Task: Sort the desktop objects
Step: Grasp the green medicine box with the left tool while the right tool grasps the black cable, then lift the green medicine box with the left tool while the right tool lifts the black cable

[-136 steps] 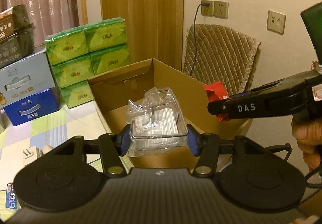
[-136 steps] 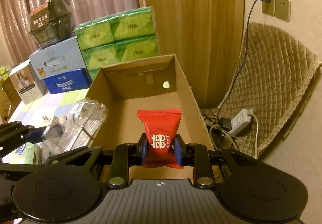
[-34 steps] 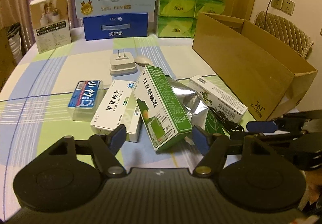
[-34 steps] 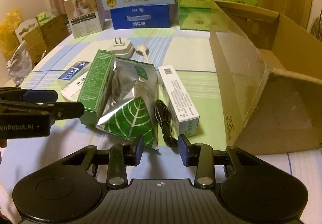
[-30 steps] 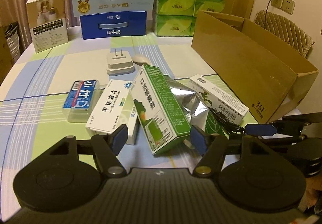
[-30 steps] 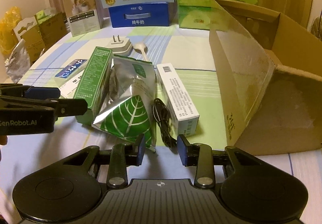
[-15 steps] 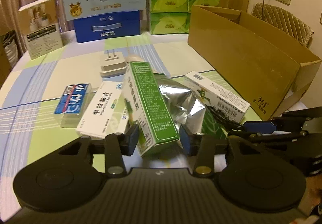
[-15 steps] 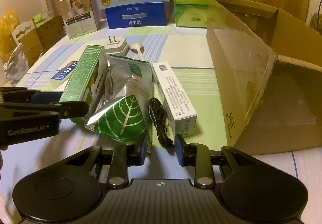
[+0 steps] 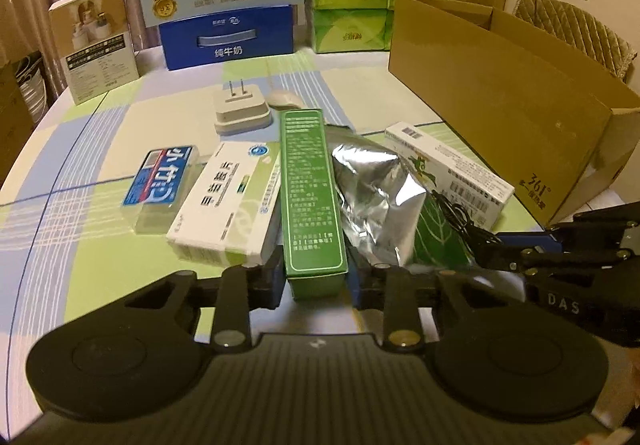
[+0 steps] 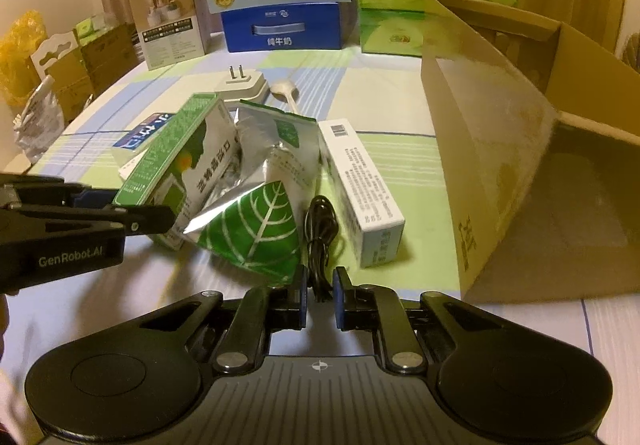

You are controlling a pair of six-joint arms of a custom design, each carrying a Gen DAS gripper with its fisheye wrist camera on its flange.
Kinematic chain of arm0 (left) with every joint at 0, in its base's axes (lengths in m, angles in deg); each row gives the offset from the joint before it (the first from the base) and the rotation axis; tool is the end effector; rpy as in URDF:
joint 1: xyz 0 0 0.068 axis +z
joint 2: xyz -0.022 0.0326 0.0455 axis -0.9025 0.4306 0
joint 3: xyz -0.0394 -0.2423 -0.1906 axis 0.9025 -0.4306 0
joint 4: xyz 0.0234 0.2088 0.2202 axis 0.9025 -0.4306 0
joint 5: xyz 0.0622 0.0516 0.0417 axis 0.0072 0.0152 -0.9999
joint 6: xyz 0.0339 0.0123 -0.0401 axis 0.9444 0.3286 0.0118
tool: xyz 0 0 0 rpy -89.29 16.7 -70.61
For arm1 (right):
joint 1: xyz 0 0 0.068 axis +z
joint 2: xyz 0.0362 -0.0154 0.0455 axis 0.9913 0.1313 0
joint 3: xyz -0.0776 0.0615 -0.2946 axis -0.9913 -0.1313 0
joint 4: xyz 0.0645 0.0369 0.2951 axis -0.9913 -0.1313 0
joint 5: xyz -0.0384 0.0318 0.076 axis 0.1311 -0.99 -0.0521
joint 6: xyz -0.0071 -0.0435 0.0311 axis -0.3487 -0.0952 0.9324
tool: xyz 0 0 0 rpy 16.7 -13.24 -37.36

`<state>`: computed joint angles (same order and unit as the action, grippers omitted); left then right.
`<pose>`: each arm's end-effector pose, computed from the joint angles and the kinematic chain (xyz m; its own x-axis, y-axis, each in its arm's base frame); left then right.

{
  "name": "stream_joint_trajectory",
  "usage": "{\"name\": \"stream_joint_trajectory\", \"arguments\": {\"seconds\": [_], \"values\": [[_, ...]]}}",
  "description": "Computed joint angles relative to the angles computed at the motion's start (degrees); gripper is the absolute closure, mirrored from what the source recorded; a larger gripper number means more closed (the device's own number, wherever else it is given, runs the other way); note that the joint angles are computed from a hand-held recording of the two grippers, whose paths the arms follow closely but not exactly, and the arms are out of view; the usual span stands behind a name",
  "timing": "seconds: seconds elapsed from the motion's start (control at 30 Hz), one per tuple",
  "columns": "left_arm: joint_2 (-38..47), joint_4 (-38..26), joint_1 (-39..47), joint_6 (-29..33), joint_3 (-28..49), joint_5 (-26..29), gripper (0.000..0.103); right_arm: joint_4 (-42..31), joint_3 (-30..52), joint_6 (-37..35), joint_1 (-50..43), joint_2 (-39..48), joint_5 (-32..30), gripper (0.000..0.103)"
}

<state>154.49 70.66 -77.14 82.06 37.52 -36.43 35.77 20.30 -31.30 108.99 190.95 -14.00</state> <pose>0.3242 -0.0784 0.0325 -0.6419 0.2863 -0.7113 0.4165 0.9091 -0.0099 0.2658 0.1278 0.0215 -0.7407 -0.0585 -0.6692 -0.1692 0.9803 0.1016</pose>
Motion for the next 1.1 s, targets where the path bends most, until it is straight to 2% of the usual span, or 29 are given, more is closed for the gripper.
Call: {"name": "stream_joint_trajectory", "arguments": {"seconds": [0.3, 0.47, 0.6, 0.8, 0.93, 1.1], "values": [[-9.98, 0.31, -0.33, -1.21, -12.88, -0.92, 0.078, -6.70, -8.25, 11.01, 8.52, -9.80, 5.66, 0.094], [-13.74, 2.59, -1.79, -1.54, -18.71, -2.84, 0.078, -7.81, -9.53, 12.63, 11.91, -11.01, 7.63, 0.093], [-13.76, 3.39, -1.93, -1.19, -18.90, -2.94, 0.077, -5.83, -9.12, 12.39, 10.95, -9.50, 8.19, 0.091], [-11.43, 3.23, -1.29, -0.58, -16.49, -1.79, 0.071, -2.89, -6.99, 11.07, 8.36, -5.56, 6.52, 0.081], [-9.26, 2.79, -1.35, -0.31, -14.70, -1.76, 0.071, -1.86, -5.28, 10.78, 7.33, -2.76, 6.13, 0.080], [-7.39, 3.08, -1.67, -0.07, -13.42, -1.98, 0.071, 0.79, -4.97, 8.84, 9.30, -0.45, 9.96, 0.081]]}}
